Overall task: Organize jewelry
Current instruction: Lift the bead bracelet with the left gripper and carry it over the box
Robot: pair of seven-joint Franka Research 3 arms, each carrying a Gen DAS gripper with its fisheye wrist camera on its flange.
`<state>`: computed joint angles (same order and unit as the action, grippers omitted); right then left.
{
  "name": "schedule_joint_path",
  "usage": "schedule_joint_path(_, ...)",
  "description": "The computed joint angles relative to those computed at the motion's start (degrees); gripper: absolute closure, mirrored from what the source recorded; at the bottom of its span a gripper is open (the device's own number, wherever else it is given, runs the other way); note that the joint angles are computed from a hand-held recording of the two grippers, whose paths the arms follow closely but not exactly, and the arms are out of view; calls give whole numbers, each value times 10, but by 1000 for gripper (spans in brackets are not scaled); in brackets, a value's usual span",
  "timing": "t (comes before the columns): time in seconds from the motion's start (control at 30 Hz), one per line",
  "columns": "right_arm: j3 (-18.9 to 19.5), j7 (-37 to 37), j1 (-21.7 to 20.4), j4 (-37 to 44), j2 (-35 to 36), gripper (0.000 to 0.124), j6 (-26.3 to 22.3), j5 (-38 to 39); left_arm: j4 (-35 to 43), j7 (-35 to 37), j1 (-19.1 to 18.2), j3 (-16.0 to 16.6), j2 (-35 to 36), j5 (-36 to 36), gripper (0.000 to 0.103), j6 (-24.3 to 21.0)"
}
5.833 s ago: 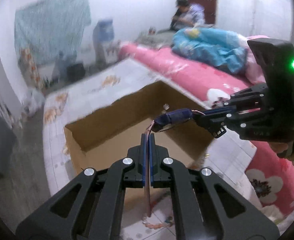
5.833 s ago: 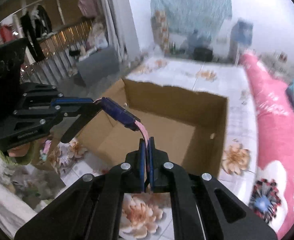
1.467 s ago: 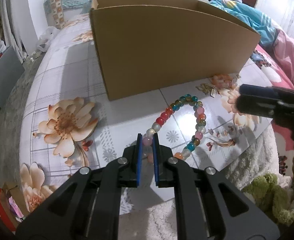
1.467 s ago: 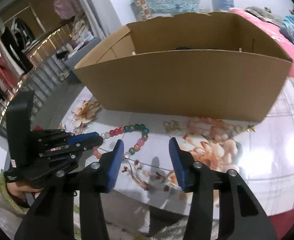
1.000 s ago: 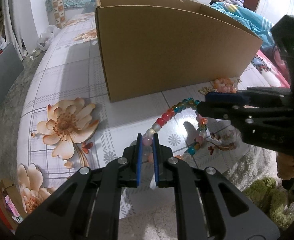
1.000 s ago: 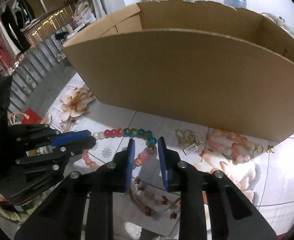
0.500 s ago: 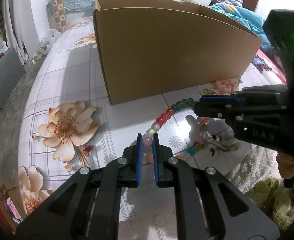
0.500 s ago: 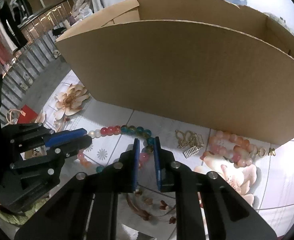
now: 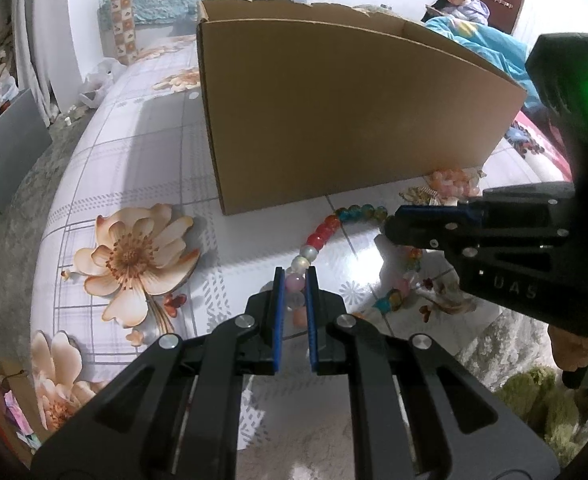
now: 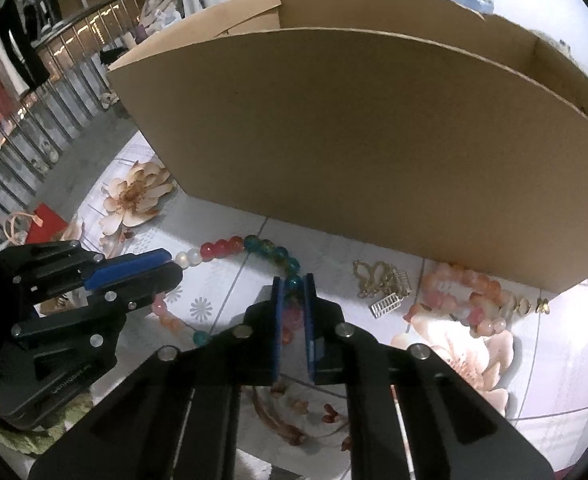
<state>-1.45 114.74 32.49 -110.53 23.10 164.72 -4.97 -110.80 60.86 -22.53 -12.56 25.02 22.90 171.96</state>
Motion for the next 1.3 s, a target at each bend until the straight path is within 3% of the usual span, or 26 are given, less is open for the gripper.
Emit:
schedule_joint_path(0.2, 19, -20, -19, -30, -22, 114, 32, 36, -15, -2, -2, 6, -17, 8, 94, 27)
schedule_joint_path(0.5, 5, -18, -6, -79, -72, 114, 79, 40, -44, 31, 34, -39, -55, -22, 94, 73)
schedule_joint_path(0.57, -2, -8, -1, -90, -87, 114, 90, 31, -48, 51, 58, -66, -65, -37, 94, 85)
schedule_joint_path(0.67, -18, 12, 10, -102, -113, 114, 105, 2, -48, 99, 125, -143, -72, -70, 94, 102)
schedule_joint_path(0.73, -23, 24, 11, -107, -129, 114, 116, -20, -40, 126, 150, -171, -77, -79, 94, 111)
schedule_joint_path(0.8, -14, 17, -2, -107, -144, 114, 128, -26, -24, 157, 188, -215, -75, -85, 94, 118)
schedule_joint_path(0.9, 17, -32, -39, -79, -147, 114, 131, -2, 10, 191, 212, -243, -64, -86, 94, 117)
schedule_joint_path(0.97, 79, -128, -97, -49, -136, 114, 120, 86, 52, 207, 190, -225, -47, -81, 94, 106)
schedule_joint_path(1.07, 111, -219, -137, 24, -99, 114, 68, 172, 136, 230, 150, -191, -1, -85, 94, 62)
schedule_joint_path(1.17, 119, -272, -163, 133, -30, 114, -35, 241, 231, 244, 118, -165, 55, -105, 94, -14)
schedule_joint_path(1.3, 88, -256, -155, 280, 71, 114, -169, 251, 378, 255, 58, -110, 144, -118, 94, -138)
